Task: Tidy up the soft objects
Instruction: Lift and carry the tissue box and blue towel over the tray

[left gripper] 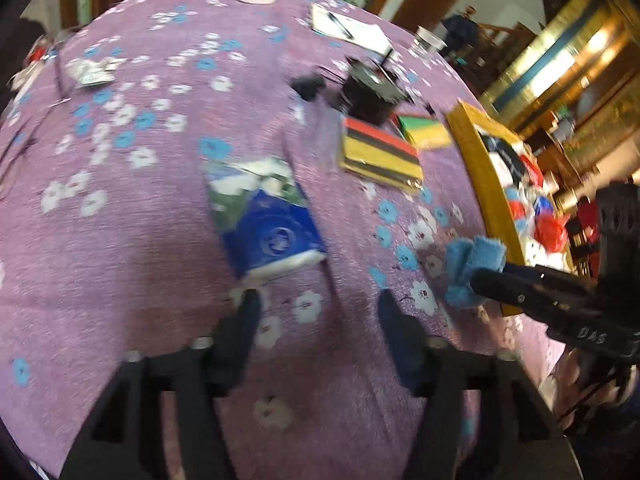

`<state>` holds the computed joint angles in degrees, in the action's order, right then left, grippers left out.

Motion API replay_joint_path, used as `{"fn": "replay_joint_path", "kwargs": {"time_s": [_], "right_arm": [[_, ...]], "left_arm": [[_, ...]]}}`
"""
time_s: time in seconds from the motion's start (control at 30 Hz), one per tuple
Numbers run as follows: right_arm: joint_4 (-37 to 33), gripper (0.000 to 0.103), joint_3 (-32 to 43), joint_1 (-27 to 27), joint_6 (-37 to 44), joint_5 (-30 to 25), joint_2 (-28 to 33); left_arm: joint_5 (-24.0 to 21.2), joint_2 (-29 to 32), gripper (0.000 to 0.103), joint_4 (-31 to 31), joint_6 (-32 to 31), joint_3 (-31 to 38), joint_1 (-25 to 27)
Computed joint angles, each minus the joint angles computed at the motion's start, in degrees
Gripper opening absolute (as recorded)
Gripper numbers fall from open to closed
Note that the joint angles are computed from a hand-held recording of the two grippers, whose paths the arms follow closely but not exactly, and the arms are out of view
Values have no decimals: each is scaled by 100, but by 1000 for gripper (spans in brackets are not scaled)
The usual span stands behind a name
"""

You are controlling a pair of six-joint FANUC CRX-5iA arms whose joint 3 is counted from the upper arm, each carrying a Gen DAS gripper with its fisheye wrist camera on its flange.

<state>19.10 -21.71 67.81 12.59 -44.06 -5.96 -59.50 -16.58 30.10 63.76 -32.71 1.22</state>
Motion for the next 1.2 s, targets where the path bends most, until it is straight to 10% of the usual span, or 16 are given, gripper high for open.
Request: {"fn": "replay_joint_path", "kwargs": {"time_s": [0.33, 0.53, 0.77, 0.87, 1.2], "right_arm": [[440, 42, -357, 143, -472, 117, -328], [816, 42, -624, 313, -772, -5, -657], [975, 42, -919, 417, -985, -89, -1017], [981, 42, -1002, 408, -974, -61, -1119], [727, 42, -969, 295, -431, 153, -1167]], "left_arm": [[483, 304, 84, -913, 1341, 623, -157], [437, 955, 56, -2076, 1987, 1352, -783], [612, 1182, 60, -2961, 2650, 1604, -1307], [761, 948, 19, -2899, 2749, 1381, -1300], [1139, -41, 19, -1328, 2022, 413, -1093]]}}
